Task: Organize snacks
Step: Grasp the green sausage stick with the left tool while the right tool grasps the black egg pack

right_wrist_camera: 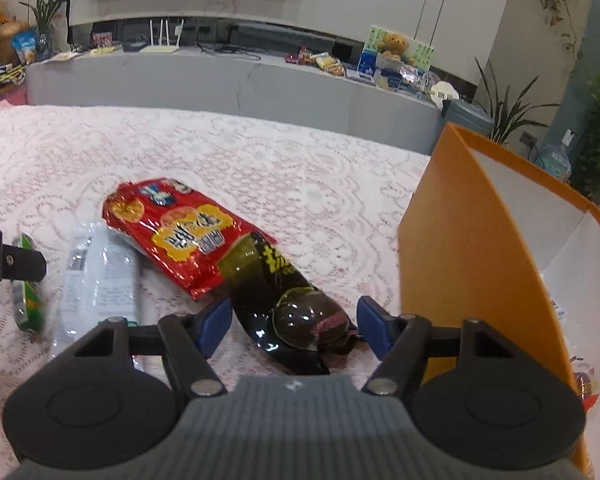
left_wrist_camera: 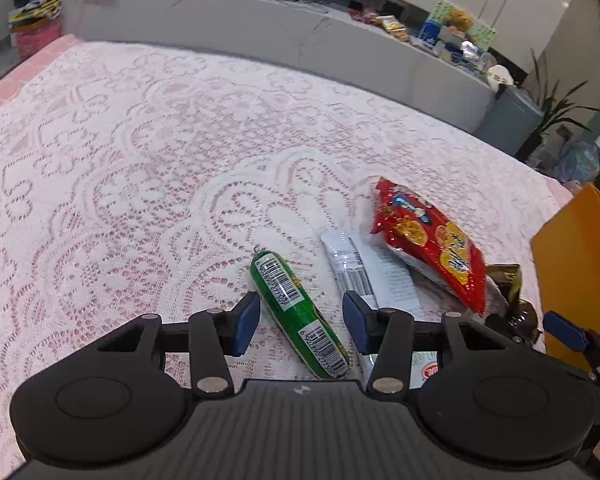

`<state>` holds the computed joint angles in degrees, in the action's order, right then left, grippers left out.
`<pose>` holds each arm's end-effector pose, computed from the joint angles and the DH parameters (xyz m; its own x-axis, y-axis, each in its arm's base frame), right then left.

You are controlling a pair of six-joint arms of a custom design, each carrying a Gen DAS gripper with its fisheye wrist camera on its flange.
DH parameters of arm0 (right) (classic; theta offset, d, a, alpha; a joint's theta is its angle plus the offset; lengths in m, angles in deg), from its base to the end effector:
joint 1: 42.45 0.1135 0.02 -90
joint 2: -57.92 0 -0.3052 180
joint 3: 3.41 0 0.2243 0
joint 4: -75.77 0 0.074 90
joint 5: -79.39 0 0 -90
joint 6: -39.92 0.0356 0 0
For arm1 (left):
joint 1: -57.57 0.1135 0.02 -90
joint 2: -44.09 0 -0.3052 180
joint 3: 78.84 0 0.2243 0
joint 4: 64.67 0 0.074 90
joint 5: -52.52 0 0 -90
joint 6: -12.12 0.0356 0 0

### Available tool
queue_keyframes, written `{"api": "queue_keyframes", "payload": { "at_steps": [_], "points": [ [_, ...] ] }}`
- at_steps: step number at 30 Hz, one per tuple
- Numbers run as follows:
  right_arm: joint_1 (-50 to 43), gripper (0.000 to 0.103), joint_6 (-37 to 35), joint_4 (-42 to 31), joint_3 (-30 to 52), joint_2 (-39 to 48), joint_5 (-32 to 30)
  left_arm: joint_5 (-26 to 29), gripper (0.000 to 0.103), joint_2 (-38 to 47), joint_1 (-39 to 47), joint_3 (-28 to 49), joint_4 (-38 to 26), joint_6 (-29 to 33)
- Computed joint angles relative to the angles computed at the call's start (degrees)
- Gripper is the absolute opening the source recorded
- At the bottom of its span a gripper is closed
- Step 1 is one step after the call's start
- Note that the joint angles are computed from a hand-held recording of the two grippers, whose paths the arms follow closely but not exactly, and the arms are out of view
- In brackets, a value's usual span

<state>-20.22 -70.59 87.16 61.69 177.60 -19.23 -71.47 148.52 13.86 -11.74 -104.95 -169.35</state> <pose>0.3504 0.1490 0.1211 -0.4269 -0.5487 -0.7188 -0.6671 0.7278 -0.1594 0.2282 -0.1906 0.1719 -0.4680 -0.6993 -0.5403 -0.7183 0.6572 -0.2285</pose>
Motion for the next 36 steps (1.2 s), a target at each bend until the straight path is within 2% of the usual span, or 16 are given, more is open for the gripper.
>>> {"api": "queue_keyframes", "payload": {
  "at_steps": [9, 16, 20, 22, 26, 29, 30, 36],
  "points": [
    [0.9, 0.065, 0.1, 0.7, 1.1, 2.1, 1.5, 1.0, 0.042, 2.0, 0.7, 2.7, -3.2, -0.6],
    [1.4, 0.063, 0.5, 0.7, 2.1, 3.3, 2.8, 1.1, 0.043, 3.8, 0.7, 5.0, -5.8, 1.3],
    [1.6, 0.061, -0.2, -2.0, 3.5, 3.0, 3.3, 0.9, 0.042, 4.0, 0.4, 5.4, -6.4, 2.2],
    [1.9, 0.06, -0.7, -4.0, 4.6, 3.0, 3.6, 0.7, 0.035, 3.4, 0.2, 4.4, -5.1, 2.7],
    [1.9, 0.057, -1.1, -6.6, 5.7, 2.4, 3.5, 0.8, 0.033, 2.4, 0.4, 2.9, -3.3, 3.5],
    [1.8, 0.055, -1.2, -6.8, 4.9, 1.1, 2.7, 0.7, 0.03, 1.4, 0.0, 1.9, -2.6, 2.9],
    [1.8, 0.049, -1.2, -6.9, 4.5, 0.5, 2.3, 0.6, 0.029, 1.0, -0.3, 1.5, -2.5, 2.5],
    [1.3, 0.047, -0.9, -10.8, 3.3, -3.0, -0.4, -0.5, 0.026, -0.5, -3.7, 1.6, -4.1, -0.1]
  ]
}}
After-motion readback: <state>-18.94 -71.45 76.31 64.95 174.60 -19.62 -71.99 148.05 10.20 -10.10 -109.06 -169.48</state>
